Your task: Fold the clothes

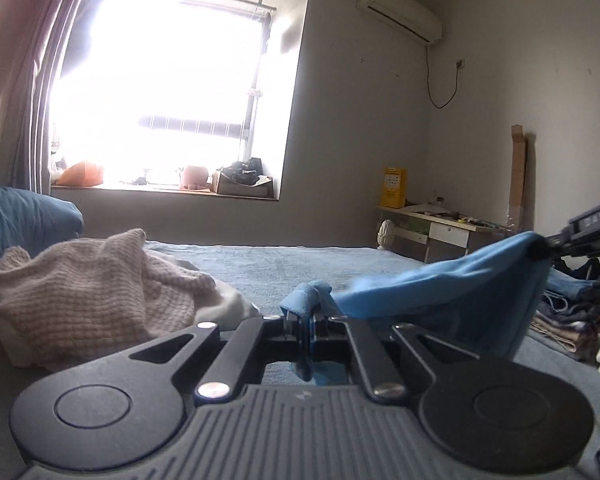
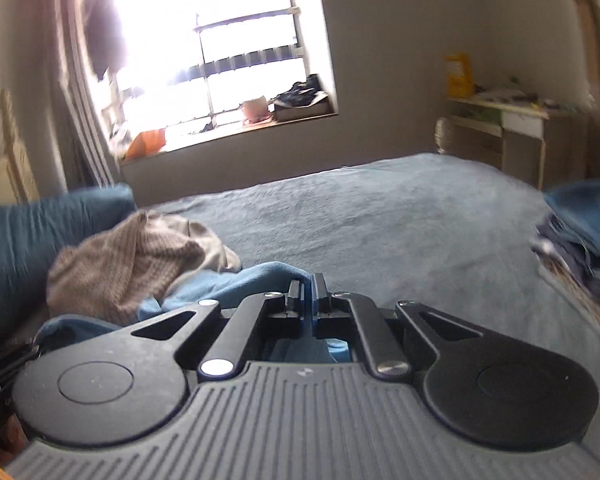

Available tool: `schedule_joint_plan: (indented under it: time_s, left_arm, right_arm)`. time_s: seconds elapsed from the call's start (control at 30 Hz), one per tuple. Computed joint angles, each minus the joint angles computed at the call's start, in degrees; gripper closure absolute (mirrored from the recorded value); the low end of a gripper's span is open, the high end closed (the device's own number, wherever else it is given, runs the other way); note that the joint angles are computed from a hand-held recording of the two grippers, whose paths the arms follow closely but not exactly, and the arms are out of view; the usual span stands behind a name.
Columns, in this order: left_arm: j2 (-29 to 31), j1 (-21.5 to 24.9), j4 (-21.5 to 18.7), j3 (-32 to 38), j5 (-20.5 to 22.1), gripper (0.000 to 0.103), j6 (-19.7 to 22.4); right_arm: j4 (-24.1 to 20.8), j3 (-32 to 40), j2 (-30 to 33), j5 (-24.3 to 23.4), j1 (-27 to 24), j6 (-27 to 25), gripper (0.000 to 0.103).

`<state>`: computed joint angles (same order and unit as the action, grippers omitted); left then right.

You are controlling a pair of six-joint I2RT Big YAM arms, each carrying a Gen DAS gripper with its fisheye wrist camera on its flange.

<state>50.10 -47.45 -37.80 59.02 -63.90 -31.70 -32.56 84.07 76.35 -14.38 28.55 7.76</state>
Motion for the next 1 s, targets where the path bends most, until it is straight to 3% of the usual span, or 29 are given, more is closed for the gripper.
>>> schedule_joint_plan:
  time_s: [0.07,0.17,0.27,0.3,0.4,0.47,0.53,0.6,0.67,0.8,0.9,1.0]
  left_arm:
    - [-0.86,-3.36,-8.25,0.58,-1.69,0.099,-6.02]
    - [-0.92,-8.13,-22.87,1.58,-2.96,0.099,-19.00]
    - [-0.77,-11.03,-36.32,1.49,-0.35,0.099,-32.86]
    - [-1.55,-11.09,-37.71,0.65,2.47,0.099,-34.38]
    - [-4.70,-10.26,-38.04,-2.35,12.99,0.097,-33.82]
    - [-6.13,-10.67,-39.20,-3.64,17.17,0.090,-34.67]
    - [-7.67,-12.08,-40.84,-4.10,16.16,0.080,-37.26]
    - [-9.59,-13.14,-41.57,-4.22,14.13,0.054,-38.91]
    - [-10.41,-15.04,-42.80,-3.40,10.30,0.049,-41.92]
    - [-9.80,-12.65,-34.19,-3.15,9.51,0.044,-32.67]
    - [-8.34,-10.29,-24.73,-3.81,11.53,0.040,-22.78]
    - [-5.35,-7.42,-14.89,-4.83,17.22,0.037,-12.88]
  right_arm:
    - [-1.14,-3.39,-3.17,-1.18,-2.43,2.79,0.102]
    - [-4.06,-8.08,-7.53,-2.91,-6.47,6.13,0.102]
    - [-8.87,-12.80,-10.19,-2.54,-9.84,8.23,0.102]
    - [-11.56,-13.63,-10.27,-2.43,-10.80,8.91,0.102]
    - [-19.24,-15.77,-9.91,-2.03,-13.72,10.51,0.100]
    - [-21.88,-16.35,-10.67,0.17,-14.18,10.36,0.097]
    - [-23.29,-16.68,-11.90,2.38,-14.40,10.09,0.096]
    - [-22.60,-16.09,-12.67,4.44,-13.71,9.22,0.087]
    - [-21.34,-15.35,-13.03,6.01,-12.55,7.75,0.076]
    - [-18.67,-12.77,-10.74,6.24,-7.61,3.85,0.049]
    - [-17.02,-9.97,-6.21,2.97,-3.04,1.95,0.042]
    - [-16.47,-7.53,-2.10,0.29,1.68,-1.00,0.038]
